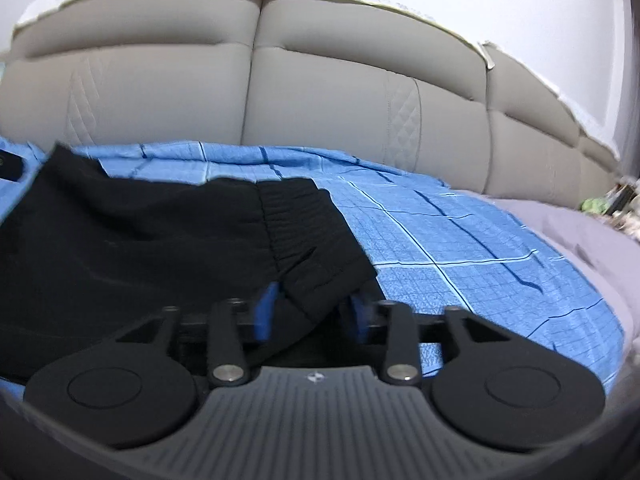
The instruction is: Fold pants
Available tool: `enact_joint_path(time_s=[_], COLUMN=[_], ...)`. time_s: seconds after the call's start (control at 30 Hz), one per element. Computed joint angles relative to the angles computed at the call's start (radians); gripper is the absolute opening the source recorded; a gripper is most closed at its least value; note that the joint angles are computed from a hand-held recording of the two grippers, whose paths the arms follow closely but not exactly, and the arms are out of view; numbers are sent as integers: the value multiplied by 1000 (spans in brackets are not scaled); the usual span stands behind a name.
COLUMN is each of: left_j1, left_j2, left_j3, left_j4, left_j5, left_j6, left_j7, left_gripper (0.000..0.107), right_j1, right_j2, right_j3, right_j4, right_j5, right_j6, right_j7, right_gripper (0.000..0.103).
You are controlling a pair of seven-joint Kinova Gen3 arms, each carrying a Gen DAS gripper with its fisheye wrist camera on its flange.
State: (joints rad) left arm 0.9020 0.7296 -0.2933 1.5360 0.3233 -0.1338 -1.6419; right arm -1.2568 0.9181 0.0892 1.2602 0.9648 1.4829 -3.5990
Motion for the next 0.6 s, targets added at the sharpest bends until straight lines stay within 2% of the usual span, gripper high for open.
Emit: enact_joint_path(time_s=[0.07,0.13,0.2,0.23,0.37,0.47,0.57,0.6], left_j1=[12,17,22,26,12,5,-3,-1], left_j2=[35,75,117,138,197,226,235,239], left_j3=[-31,-59,-90,-110,-128,-135,-125,-129], left_j4=[-56,-119,-186,-220,-313,-352,-356,-360], left_j5=[-4,-14,-25,-27,-53,-76,-109,-123], left_j6=[31,70,125,159,247,279,264,263], left_j7=[-12,-5,25,46,119,171,204,215], left_gripper=[33,33,33,33,33,34,38,38], right_j1=[-21,-34,-42,-33,133,272,411,440], right_j2=[-36,-68,-109,-134,-234,-238,-249,-257], right_j3=[12,17,48,50,-56,-129,-221,-235], right_j4=[61,126,207,253,387,425,477,495], right_j5=[32,89,144,185,337,403,525,565], right_j6=[-23,-32,-90,-124,-287,-409,-531,-571], right_j7=[-67,-108,-130,-144,-213,-255,-318,-359], right_gripper=[75,79,89,91,101,97,95,90])
